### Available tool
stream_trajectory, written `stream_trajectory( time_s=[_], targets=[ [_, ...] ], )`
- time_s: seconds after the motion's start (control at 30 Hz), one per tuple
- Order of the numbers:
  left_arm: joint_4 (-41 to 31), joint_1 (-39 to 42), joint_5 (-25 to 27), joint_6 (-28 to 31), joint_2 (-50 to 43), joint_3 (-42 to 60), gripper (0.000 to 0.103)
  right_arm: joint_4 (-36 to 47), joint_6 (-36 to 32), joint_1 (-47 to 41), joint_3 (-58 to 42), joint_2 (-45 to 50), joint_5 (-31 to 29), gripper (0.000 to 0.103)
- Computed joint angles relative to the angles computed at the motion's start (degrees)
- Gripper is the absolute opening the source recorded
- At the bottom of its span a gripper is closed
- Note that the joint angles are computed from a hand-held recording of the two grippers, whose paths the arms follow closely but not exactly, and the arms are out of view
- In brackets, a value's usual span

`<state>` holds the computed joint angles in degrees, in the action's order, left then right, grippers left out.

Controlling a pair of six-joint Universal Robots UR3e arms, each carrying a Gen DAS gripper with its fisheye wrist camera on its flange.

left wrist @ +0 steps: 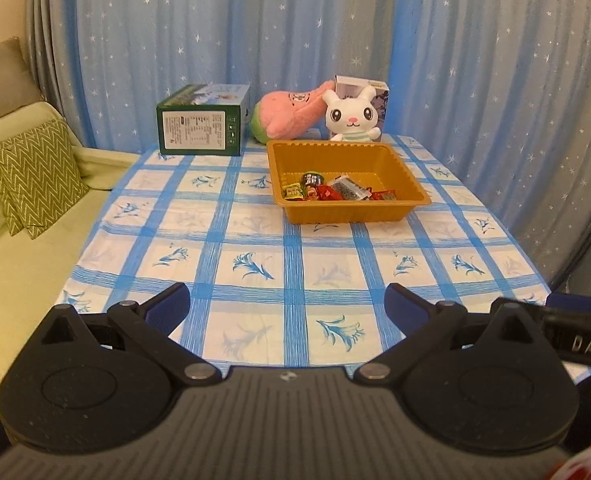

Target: Organize snacks

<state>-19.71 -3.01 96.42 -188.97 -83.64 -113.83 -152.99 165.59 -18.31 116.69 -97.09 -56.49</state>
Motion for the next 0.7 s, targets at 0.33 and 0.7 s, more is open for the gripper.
stream_trajectory(
  time_s=[0.33,0.7],
  targets=[
    [-6.0,-2.5,2.0,-2.1,9.2,-1.4,0.103,11.4,-4.9,-4.3,3.2,-15.2,2.8,0.082],
    [-9.2,-5.0,3.4,-3.8,13.8,-3.2,0.103,28.9,-12.6,-11.6,1.8,-25.2,8.2,0.082]
  ],
)
